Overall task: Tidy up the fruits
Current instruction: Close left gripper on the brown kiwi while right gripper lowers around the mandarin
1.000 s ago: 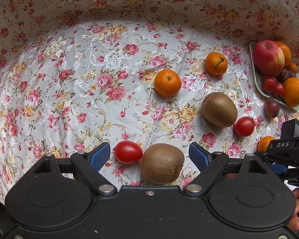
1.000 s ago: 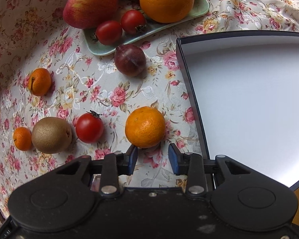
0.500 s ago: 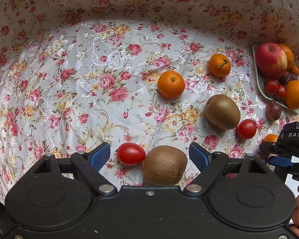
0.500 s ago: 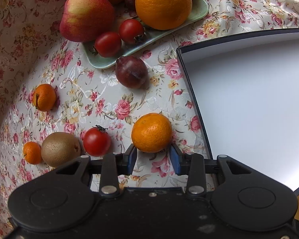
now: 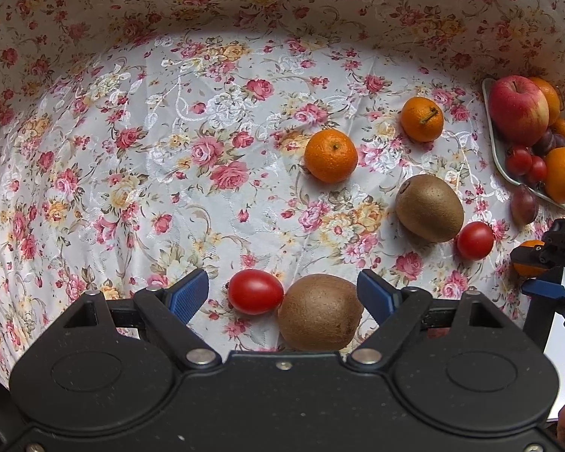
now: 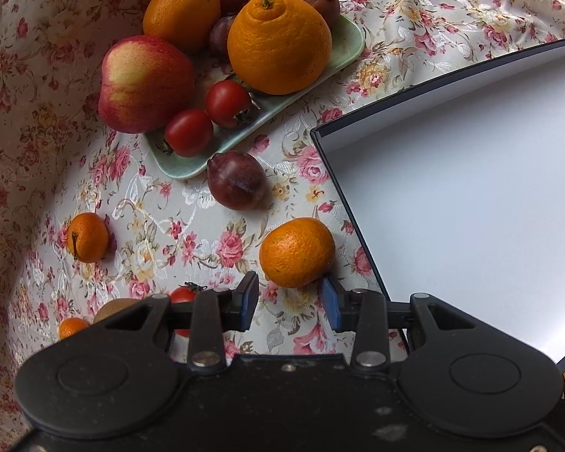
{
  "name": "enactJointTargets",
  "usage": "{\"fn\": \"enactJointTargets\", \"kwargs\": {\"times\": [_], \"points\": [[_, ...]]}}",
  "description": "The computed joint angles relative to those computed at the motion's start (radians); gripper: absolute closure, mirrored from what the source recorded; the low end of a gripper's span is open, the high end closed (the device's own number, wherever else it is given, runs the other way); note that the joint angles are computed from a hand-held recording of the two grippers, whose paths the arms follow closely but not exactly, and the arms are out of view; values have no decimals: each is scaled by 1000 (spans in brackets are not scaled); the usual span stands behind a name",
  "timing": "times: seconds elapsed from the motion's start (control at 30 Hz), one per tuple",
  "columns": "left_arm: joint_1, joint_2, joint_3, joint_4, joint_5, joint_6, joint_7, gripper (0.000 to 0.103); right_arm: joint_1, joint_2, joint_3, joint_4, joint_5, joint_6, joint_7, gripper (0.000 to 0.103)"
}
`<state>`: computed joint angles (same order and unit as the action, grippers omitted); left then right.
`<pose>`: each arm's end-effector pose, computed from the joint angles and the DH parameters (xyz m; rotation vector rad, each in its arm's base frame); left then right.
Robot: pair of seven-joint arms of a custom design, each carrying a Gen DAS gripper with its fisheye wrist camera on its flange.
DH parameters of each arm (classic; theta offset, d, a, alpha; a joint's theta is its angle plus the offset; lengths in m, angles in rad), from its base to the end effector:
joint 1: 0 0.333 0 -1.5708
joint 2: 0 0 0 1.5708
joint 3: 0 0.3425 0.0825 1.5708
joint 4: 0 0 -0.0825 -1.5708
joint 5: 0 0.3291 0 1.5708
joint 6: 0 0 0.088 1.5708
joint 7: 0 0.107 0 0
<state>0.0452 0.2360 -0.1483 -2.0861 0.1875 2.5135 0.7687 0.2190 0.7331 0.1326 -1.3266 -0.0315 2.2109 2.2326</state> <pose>0.5609 -0.0551 0.3954 -2.6143 1.4374 -0.2322 0.6877 0.2225 0.3610 -1.7241 2.4234 0.0202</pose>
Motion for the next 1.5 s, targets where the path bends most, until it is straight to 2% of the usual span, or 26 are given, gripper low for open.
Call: {"fn": "enactJointTargets", "kwargs": {"times": [0.13, 0.37, 0.5, 0.63, 0.73, 0.9, 1.07, 1.1, 1.13, 1.17, 1.27, 1.5], "points": [[3, 3, 1, 0, 2, 2, 9, 17, 6, -9, -16, -21, -5, 47, 54, 62], [13, 16, -3, 14, -8, 14, 38, 17, 6, 39, -20, 56, -11, -3, 110, 62], [23, 24, 1, 23, -14, 33, 46, 17, 29, 64, -34, 83, -46, 11, 135, 62], [33, 35, 9, 36, -17, 37, 29, 18, 41, 75, -37, 111, -67, -12, 143, 64], [48, 44, 1, 38, -44, 45, 34, 22, 31, 78, -15, 129, -50, -26, 112, 66], [52, 50, -18, 34, -72, 49, 59, 22, 25, 64, 16, 139, -17, -39, 29, 66], [34, 51, -29, 32, -67, 52, 84, 22, 26, 16, 32, 77, 2, 24, -65, 67], [31, 49, -30, 30, -68, 53, 86, 22, 26, 8, 34, 65, 4, 38, -82, 71], [29, 47, -32, 27, -70, 55, 89, 22, 23, -5, 38, 43, 7, 58, -103, 90], [28, 43, -35, 23, -74, 58, 94, 22, 19, -12, 45, 36, 12, 67, -128, 97], [17, 41, -34, 21, -71, 53, 93, 22, 14, -34, 48, 6, 28, 95, -158, 95], [-5, 29, -25, 6, -37, 44, 66, 22, -6, -52, 53, -16, 74, 69, -202, 85]]}}
